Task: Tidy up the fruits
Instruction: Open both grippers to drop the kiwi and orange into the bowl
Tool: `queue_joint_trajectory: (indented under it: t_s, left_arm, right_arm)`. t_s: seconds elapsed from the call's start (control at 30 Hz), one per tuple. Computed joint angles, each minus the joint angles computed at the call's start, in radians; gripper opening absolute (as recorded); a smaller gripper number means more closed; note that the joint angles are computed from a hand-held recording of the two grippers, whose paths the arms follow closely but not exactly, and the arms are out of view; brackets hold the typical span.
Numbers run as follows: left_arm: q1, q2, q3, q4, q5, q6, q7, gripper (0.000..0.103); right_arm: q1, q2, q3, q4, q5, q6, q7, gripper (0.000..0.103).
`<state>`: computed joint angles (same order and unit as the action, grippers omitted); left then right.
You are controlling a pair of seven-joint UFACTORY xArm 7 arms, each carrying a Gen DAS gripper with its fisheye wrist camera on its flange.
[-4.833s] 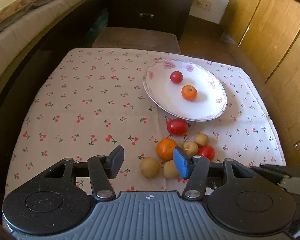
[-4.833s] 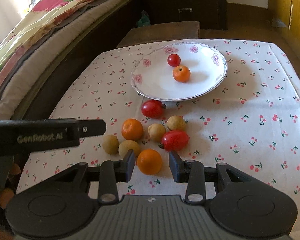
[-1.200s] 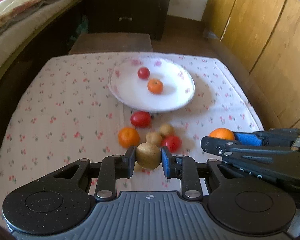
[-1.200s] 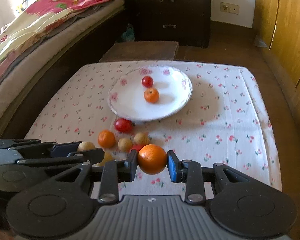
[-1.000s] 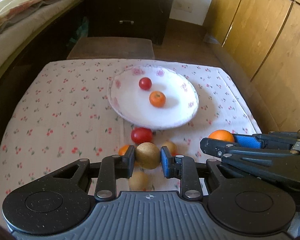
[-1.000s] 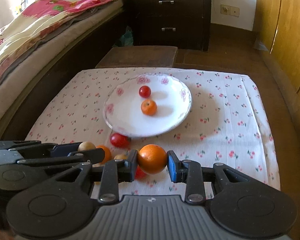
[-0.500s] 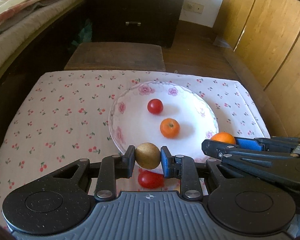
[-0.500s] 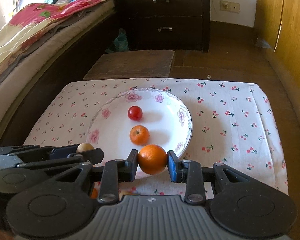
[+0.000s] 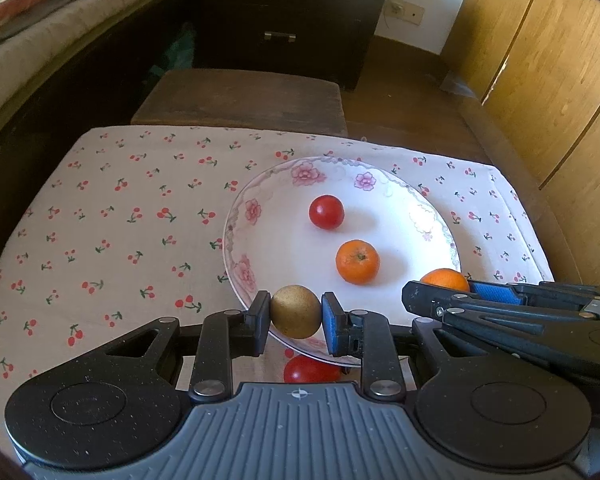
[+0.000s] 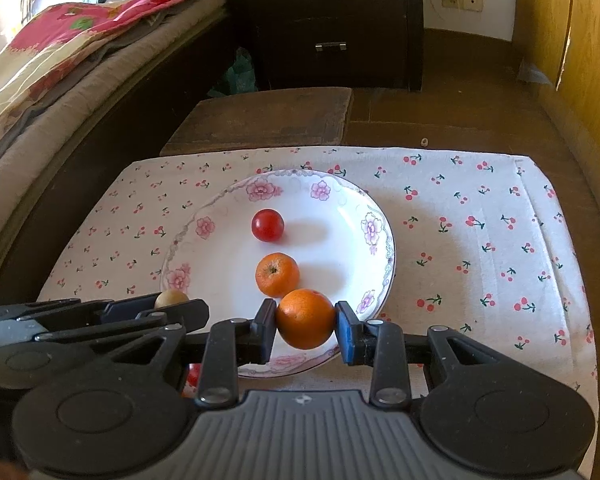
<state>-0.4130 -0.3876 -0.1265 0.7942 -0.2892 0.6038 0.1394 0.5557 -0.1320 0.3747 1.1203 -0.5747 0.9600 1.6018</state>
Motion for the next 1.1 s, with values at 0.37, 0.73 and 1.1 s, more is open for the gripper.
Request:
queue_joint_trajectory:
  t_s: [0.37,0.73,1.1]
  left_arm:
    - [-0.001,0.0,0.0,-0.002,0.003,-0.001,-0.012,0.035]
    - [0.002,-0.003,-0.001,0.001,0.004,-0.005,-0.022,0.039]
    - [-0.01,-0.047,0.02,-0.014,-0.032,0.008,-0.002,0.044]
  right_arm:
    - [-0.001,0.004,-0.002,-0.003,-0.013,-0.004,0.014,0.034]
    - [-0.001,-0.001,0.0,-0.001,-0.025,0.006,0.031,0.034]
    - [0.01,-0.009,0.023,0.026,-0.045,0.059,0.065,0.034]
